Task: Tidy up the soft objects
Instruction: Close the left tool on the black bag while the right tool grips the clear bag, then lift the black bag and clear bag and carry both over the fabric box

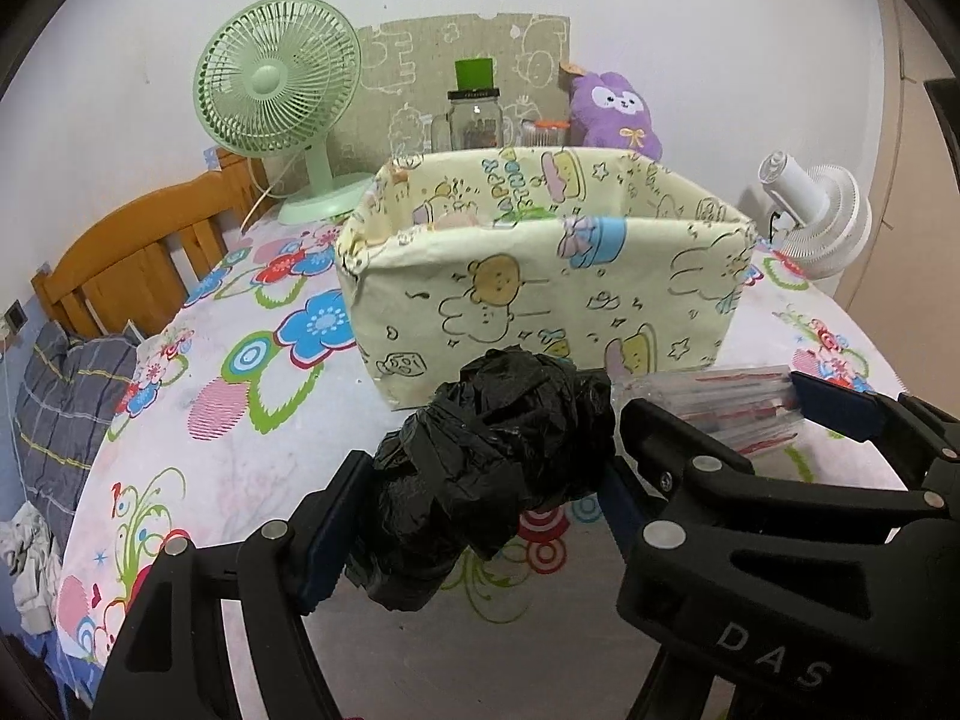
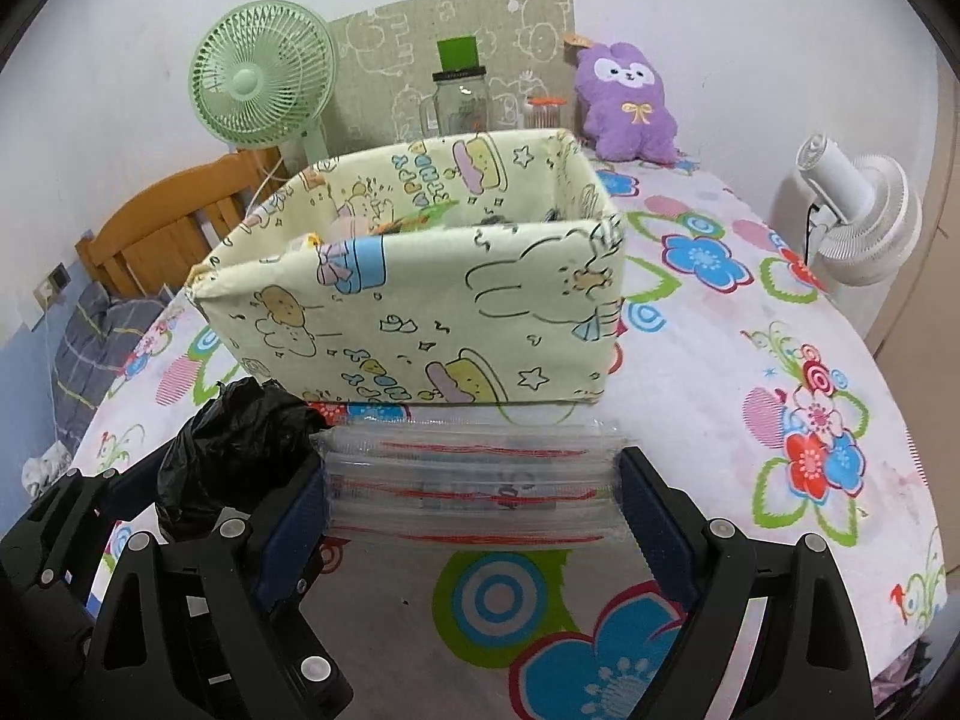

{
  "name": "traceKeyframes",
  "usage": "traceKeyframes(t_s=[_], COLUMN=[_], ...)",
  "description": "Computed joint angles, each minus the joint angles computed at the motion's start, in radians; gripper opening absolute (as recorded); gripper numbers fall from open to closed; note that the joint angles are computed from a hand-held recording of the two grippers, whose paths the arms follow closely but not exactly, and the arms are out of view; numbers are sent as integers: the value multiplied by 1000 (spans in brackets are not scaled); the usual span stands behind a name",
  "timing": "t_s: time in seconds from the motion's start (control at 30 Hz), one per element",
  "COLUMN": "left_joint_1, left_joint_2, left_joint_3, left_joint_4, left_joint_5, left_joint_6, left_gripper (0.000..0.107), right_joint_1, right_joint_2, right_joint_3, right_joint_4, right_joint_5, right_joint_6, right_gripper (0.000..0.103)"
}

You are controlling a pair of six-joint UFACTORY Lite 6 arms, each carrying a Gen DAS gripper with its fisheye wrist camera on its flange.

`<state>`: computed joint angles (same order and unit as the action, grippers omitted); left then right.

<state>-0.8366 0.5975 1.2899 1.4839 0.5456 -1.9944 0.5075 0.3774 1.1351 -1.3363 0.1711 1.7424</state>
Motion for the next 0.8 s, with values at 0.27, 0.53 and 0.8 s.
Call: traceKeyframes(t_s=[0.27, 0.53, 0.8], left_joint_1=[-36, -72, -107], left_joint_2=[-35, -73, -107], left_joint_3=[-5, 3, 44], left_joint_4=[-11, -31, -56], left_joint_5=[42, 84, 137], left_joint_6=[-7, 3, 53], left_gripper=[78, 78, 78], right_joint_1=[-10, -11, -22], right_joint_2=[-87, -177, -269], right_joint_3=[-56, -94, -102], right_joint_4=[-34, 15, 112], right_joint_5=[2, 22, 52], right_joint_6=[26, -36, -161], right_gripper=[92, 92, 92])
